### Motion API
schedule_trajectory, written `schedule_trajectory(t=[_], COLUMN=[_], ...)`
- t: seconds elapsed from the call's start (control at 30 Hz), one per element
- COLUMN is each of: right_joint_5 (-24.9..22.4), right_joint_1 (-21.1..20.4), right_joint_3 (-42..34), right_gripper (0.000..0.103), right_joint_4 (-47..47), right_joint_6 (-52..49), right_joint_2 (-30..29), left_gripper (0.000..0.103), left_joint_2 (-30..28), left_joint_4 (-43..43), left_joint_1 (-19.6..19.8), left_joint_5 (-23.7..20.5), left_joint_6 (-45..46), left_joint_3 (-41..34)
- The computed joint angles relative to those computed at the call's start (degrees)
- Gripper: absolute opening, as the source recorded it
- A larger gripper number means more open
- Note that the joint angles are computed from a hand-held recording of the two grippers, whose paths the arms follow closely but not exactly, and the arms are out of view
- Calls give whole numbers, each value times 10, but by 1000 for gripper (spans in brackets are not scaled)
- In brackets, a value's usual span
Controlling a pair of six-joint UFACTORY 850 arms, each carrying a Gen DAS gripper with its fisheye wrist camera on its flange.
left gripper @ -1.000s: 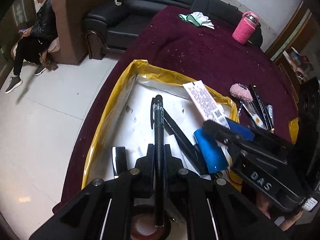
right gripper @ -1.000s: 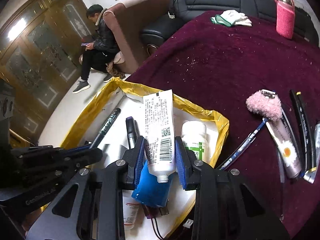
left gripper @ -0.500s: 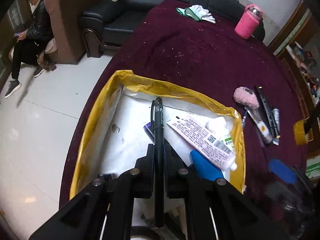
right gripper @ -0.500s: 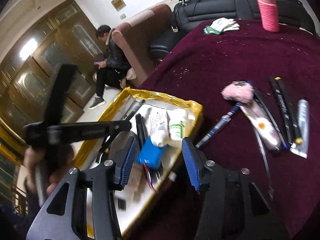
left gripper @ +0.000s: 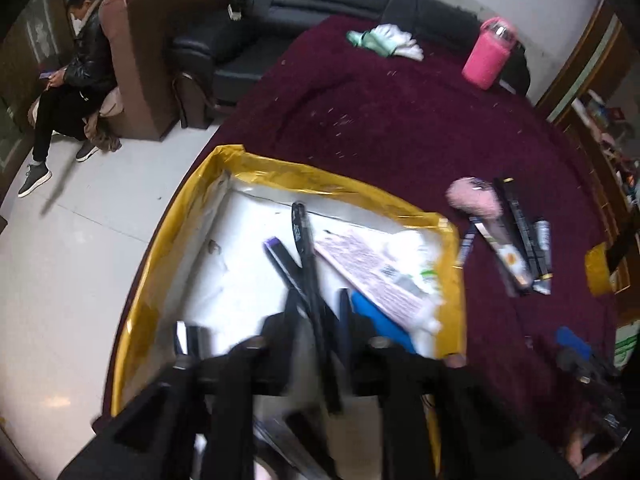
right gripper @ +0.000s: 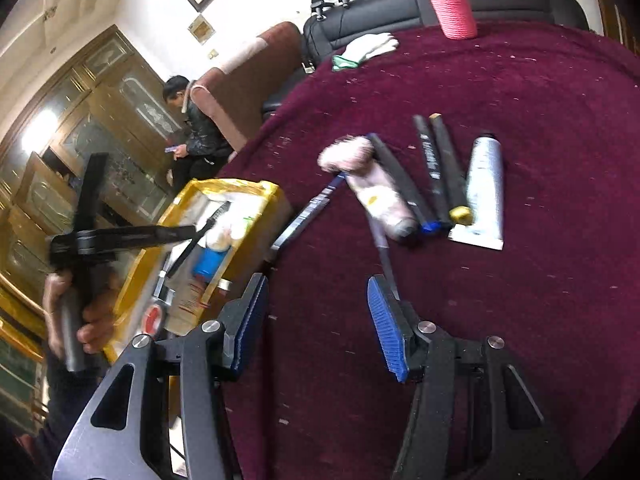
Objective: Organize objects
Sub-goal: 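Carry the white tube and black pen into the tray and release both, then move the right gripper to the white cosmetic tube and grasp it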
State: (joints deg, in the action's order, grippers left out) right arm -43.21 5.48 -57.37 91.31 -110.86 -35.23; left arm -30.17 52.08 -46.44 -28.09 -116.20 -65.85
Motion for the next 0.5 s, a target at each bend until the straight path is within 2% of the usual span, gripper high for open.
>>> schedule_trajectory(t=[0.03,0.07,0.23,0.37,0.43,0.5], right_joint_5=[2,2,24,51,67,80], right_joint_1=[-3,-6,-7,0,5,9], right_joint_3=[-2,-6,-15,-16,-14,-15], right_gripper=[58,59,59,59,59,59], right_joint_4=[-2,-7,-33,-32,-18,-11], right_joint_6=[-1,3,9,2,-14,-17], right_joint_2=[-3,-7,-17,-22,-23,-26], left_gripper=[53,60,66,66,66,66], left_joint_2=[3,5,0,-13,-26,-45], left_joint_4=[29,47,138,196,200,165], left_joint_1=[-14,-24,-81,-103,-110,-115], left_joint_5=[-10,-16,-44,-12,-9,-18], left_joint_6=[-44,-68,-164,-229,-232,-185], left_joint_3=[1,1,-15,-27,-42,-66])
